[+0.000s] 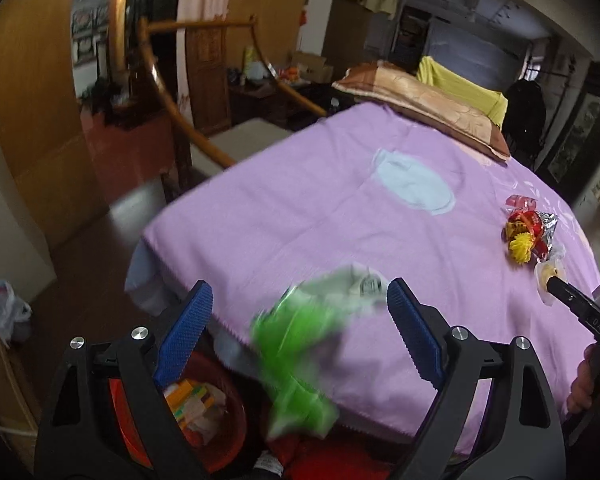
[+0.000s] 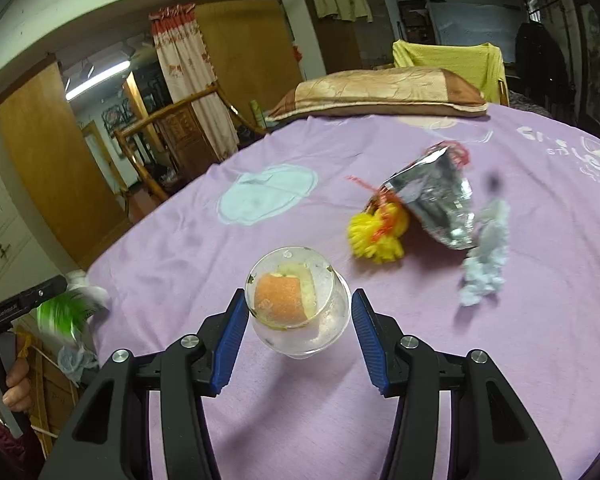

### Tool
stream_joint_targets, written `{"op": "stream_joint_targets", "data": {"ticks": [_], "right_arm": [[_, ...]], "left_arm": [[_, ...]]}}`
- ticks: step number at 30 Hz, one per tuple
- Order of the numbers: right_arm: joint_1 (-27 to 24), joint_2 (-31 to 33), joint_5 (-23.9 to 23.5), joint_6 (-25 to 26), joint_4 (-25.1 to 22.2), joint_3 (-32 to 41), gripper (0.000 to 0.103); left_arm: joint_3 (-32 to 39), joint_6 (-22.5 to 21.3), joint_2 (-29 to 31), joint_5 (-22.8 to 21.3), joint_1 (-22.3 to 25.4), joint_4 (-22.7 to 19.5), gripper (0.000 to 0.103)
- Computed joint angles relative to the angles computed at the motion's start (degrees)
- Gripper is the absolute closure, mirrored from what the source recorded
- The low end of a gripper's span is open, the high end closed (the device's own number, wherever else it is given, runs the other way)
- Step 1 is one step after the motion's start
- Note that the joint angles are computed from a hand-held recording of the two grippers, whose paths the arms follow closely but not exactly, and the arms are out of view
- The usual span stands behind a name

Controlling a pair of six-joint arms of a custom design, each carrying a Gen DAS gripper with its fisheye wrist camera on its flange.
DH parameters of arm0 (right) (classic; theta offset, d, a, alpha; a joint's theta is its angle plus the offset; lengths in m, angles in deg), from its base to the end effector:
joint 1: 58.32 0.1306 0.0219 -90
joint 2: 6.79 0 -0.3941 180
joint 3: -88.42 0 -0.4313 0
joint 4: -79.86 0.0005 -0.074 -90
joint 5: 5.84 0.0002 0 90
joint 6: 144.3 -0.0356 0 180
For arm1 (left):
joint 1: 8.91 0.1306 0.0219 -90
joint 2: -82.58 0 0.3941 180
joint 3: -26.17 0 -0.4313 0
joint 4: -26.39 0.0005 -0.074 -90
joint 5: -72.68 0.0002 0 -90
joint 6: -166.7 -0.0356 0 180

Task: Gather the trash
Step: 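Drop the green carton into the red basket with the left gripper while the right gripper holds the clear cup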

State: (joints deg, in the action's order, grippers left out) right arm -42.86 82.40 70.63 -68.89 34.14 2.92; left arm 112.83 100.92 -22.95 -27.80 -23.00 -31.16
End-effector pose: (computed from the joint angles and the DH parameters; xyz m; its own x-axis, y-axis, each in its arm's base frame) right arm 0.5071 0.1484 0.4940 -0.7132 0.0569 -0.6987 -0.2596 0.9044 0.3386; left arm 0.4034 -0.0951 0.5237 -0.6767 -0.2461 -0.6939 -0.1779 0.9692 -0.1702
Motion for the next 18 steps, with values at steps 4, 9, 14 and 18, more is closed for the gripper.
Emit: {"op": "stream_joint_targets", "data": {"ticks": [4,9,14,18], "right_arm": [[1.27,0.92,0.93,-0.05,-0.89,0.94,0.051],[0.99,0.64,1.38,-1.18,-0.63,0.47,0.05],[0.18,1.53,-0.22,-1.47,-1.41,0.7,0.05],[-0.61,2.17,-2.06,-1.97,-2.43,0.95,0.05]], "left_arm": [[-2.42,0.15,2.64,6.06,2.07,4.75,0.031],[-5.41,-2.31,1.81,5.47,1.49,10.72,0.055],[-6.52,-1.82,-0.84,2.54,3.1,9.46,0.05],[-7.93,0.83,-1.18,3.47,4.53,10.74,0.046]]}}
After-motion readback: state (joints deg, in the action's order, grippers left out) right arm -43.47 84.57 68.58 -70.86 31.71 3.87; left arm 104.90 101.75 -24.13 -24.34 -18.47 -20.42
